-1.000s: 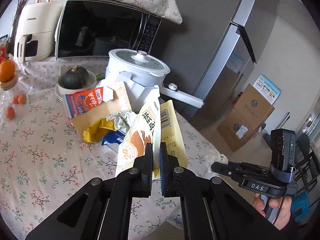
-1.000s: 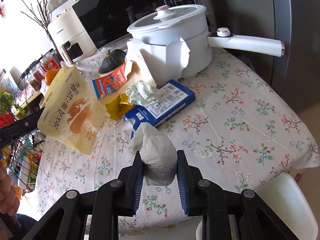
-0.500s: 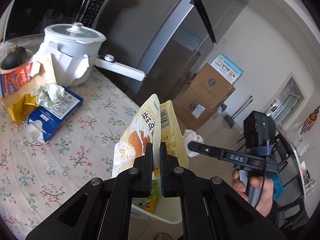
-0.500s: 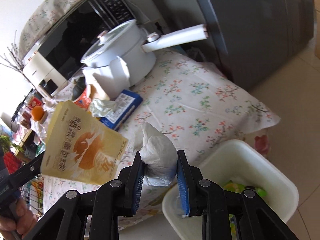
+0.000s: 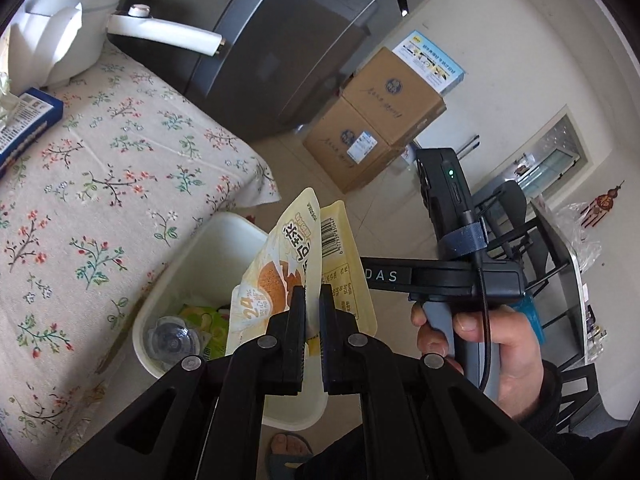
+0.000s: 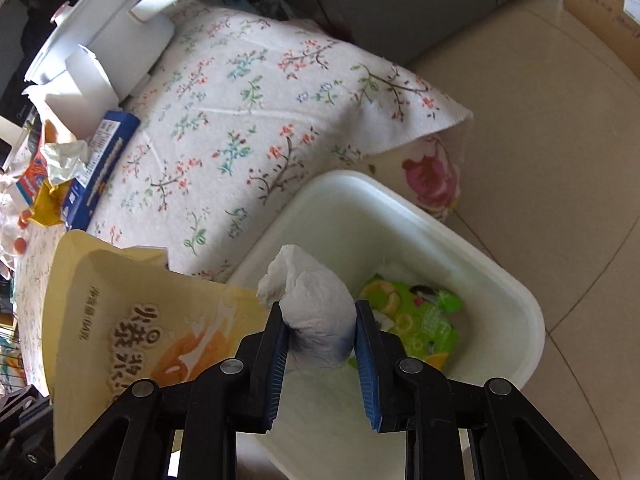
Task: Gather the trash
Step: 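Open both grippers to drop the bread bag and tissue ball into the bin, then move both tools back over the table toward the remaining trash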
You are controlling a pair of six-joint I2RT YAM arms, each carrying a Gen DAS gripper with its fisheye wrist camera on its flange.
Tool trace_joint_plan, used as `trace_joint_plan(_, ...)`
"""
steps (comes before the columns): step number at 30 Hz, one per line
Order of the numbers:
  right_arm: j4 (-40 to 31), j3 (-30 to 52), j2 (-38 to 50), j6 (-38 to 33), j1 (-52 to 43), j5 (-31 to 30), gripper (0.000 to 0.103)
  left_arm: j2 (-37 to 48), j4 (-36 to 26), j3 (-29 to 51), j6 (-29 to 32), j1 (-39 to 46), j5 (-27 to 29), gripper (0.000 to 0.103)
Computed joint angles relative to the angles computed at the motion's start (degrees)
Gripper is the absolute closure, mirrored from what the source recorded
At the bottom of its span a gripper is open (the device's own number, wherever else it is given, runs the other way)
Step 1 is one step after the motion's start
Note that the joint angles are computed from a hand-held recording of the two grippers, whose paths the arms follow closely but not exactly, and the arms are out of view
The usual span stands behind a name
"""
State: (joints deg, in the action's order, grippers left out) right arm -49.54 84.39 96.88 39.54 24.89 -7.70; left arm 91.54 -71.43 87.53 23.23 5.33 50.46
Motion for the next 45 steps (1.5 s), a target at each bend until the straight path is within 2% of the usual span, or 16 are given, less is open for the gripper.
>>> trace_joint_plan(7,-3.09,1.05,1.11,-1.12,-0.1,0.21,0.069,-0.97,3.7,-4.56,-1.36,-2.08,-2.78,0.097)
trace_joint_plan(10,-3.48,1.48,1.32,-0.88,-0.21,0.19,0.063,-0.72,4.63,-5.39,-1.89,-2.15,-3.44,0.097)
trace_joint_plan(15,-2.8,1.42,0.7,1.21,-0.72,1.5,0.053,-0.5,7.53,-7.26,-4.07,-3.06,-5.57,0.097)
trace_joint_plan(21,-1.51,1.03,-0.62,2.66,-1.41,2.8,0.05,0.95,8.33,-7.73,-6.6,-5.85,-9.82,0.094)
trace_joint_plan(23,-1.15,0.92,-0.78,3.1,-1.69,2.58,0.049,0.18,8.59,-7.7,-6.53,-5.85,-10.12,0.091)
trace_joint_plan(28,0.23,0.05,-1.74,4.35,-2.31,1.83,0.047,-0.39,8.38,-5.93,-7.78,-3.77,-9.86,0.069)
trace_joint_plan(32,3.71,-1.87,-3.03,5.89,-3.19,-1.36,0.045,0.92,6.14,-2.62,-8.35,-1.1,-9.51,0.065)
trace_joint_plan(36,5.27,-1.68,-3.13,6.75,-2.77,-1.48,0.044,1.89,4.78,1.2,-8.84,0.74,-12.24,0.063)
trace_joint_plan(38,6.73,-1.86,-3.2,7.01,-2.53,-2.22,0.044,2.33,4.34,3.31,-8.91,2.17,-12.97,0.061)
trace_joint_plan(40,8.98,-2.21,-3.23,7.21,-2.25,-3.78,0.044,2.92,4.16,5.55,-9.77,3.55,-14.47,0.052)
trace_joint_plan(45,9.92,0.8,-0.74,6.37,0.17,-4.2,0.038,7.32,1.95,13.82,-11.38,8.09,-17.36,0.047)
